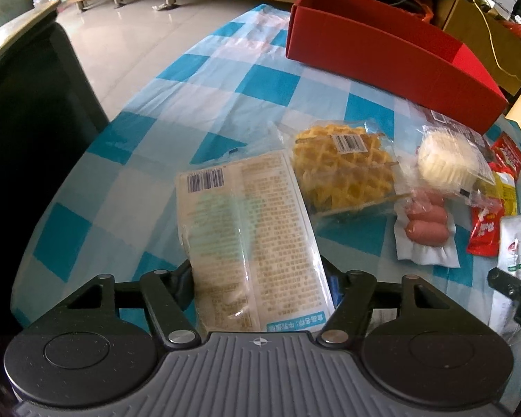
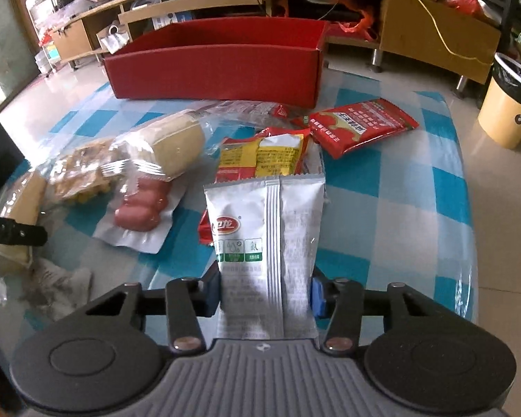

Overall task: Organize snacks
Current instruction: 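Grasp the biscuit pack with the left tool while the right tool grasps the white sachet, then carry both packs over the red box and lower them inside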

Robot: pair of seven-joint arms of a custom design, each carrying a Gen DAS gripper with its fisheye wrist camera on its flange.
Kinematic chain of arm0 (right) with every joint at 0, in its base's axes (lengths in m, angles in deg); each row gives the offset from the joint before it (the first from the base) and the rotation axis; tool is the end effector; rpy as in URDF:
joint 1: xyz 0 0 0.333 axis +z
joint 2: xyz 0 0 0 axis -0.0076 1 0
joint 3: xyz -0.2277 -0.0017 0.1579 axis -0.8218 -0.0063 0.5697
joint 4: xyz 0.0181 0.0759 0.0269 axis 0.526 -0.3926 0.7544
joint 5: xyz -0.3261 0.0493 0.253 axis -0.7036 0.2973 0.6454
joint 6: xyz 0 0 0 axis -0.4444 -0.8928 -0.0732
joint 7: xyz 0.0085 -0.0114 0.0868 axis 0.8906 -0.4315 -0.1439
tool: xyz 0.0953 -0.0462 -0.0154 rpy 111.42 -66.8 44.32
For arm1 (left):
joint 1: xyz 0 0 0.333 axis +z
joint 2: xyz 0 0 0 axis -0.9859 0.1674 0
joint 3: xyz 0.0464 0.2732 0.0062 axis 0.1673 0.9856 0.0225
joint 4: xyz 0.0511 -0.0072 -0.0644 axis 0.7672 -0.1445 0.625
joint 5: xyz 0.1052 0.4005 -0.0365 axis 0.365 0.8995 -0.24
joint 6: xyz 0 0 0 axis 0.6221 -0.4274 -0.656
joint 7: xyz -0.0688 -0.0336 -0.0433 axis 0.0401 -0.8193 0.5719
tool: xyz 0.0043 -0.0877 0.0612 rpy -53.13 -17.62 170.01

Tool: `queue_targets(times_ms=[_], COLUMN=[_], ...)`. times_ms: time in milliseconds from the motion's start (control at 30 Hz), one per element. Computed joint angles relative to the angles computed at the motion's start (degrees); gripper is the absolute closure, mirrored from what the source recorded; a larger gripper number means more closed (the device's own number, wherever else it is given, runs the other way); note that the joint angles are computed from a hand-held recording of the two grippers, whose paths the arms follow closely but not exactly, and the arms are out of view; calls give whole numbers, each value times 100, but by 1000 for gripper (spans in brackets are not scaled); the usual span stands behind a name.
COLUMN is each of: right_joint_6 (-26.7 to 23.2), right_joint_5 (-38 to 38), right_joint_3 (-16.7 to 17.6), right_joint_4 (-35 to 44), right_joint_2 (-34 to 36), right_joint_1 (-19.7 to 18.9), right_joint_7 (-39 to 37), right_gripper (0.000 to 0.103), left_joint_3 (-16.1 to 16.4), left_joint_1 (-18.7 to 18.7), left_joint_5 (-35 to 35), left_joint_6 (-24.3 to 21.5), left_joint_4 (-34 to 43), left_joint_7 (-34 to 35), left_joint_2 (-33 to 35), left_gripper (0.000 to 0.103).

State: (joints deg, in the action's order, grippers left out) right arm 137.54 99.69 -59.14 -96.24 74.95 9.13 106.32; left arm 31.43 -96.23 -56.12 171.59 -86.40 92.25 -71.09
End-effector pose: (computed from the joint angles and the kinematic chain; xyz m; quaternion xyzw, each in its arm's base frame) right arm 0.6255 0.1724 0.2965 -0.7473 0.5919 -0.1384 0.2684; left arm 0.6116 -0.2570 0.3410 -0.7790 0.5896 -0.1353 0.1648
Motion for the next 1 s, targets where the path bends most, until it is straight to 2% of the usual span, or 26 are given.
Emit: queue_targets(times_ms=[133,200,367,500,633,833,900,1000], right_joint_6=[182,226,246,296,284,158,-16,-111], right_joint_5=[834,1207,1910,2874,3791,4376,4076,4130], right_joint_3=[586,769,969,1273,1440,1178,857,782], right_joint_4=[-228,-245,-213,-203,-162,237,491,823], right_joint_2=[-222,-265,-326,-434,-539,-391,-213,-42], right_joint_1=[-507,-627,-696,-901,-1012,-772,-523,-464], right_joint_7=[-631,-977,-1702,-2620,-3511,-3915,-3535,-3444], right_gripper=[56,56,56,56,56,56,56,56], left_joint_3=[-15,-23,-82,-126,-211,-239,-191,-95], left_joint_1=[-12,-31,-30,-10,-25,9,-36,-104], left_joint_5=[44,131,326,603,1026,1132,1226,1192], left_joint_6=[12,4,58,221,71,333,348,367], left_joint_4=[-236,-324,-578,-832,-780,-279,45,605], left_joint_7=[-90,-177,-391,-679,-947,-709,-631,-371], left_joint_2=[-191,-284,-567,-889,-1048,-747,-490,-22], left_gripper=[30,30,30,30,30,30,30,30])
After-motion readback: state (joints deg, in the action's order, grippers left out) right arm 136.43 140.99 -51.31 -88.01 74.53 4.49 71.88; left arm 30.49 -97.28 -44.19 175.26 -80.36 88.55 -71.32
